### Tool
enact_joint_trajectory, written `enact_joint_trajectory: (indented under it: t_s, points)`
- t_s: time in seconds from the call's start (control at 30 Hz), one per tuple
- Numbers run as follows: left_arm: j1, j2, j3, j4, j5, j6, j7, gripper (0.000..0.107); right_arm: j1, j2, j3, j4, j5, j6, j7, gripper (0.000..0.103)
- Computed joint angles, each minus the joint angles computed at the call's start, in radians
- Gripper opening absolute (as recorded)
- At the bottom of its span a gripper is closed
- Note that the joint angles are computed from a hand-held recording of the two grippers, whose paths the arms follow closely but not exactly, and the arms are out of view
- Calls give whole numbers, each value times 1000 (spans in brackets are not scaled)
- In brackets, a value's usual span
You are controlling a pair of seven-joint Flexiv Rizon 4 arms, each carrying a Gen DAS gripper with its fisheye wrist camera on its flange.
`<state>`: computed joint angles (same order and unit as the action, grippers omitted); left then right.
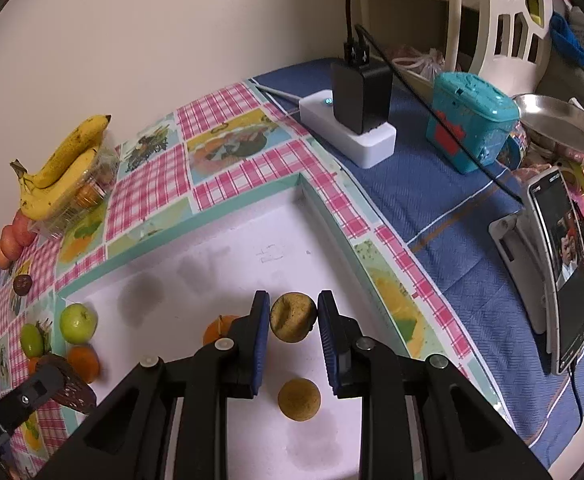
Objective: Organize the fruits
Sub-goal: 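Open the right tool to release the small fruit while the left tool releases the dark fruit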
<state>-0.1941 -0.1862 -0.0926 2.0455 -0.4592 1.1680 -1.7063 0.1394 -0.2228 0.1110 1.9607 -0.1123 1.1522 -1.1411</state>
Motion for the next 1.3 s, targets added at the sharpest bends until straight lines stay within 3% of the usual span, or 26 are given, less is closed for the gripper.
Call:
enact_joint_trajectory:
  t_s: [0.27,0.9,1.07,1.3]
  points:
    - [-8,-27,13,-28,77,-45,-42,40,-8,-20,3,-12,27,-20,-10,25]
    - [-4,-30,14,-48,113,-95,-56,42,-8,-35,7,-21,47,-53,-28,26]
    - [-1,-14,10,-43,90,-88,-42,48,-1,-30,-2,-19,19,-47,-15,38]
    - [0,19,25,-49,108,-103,-52,48,11,-10,-21,-1,-55,-27,30,43]
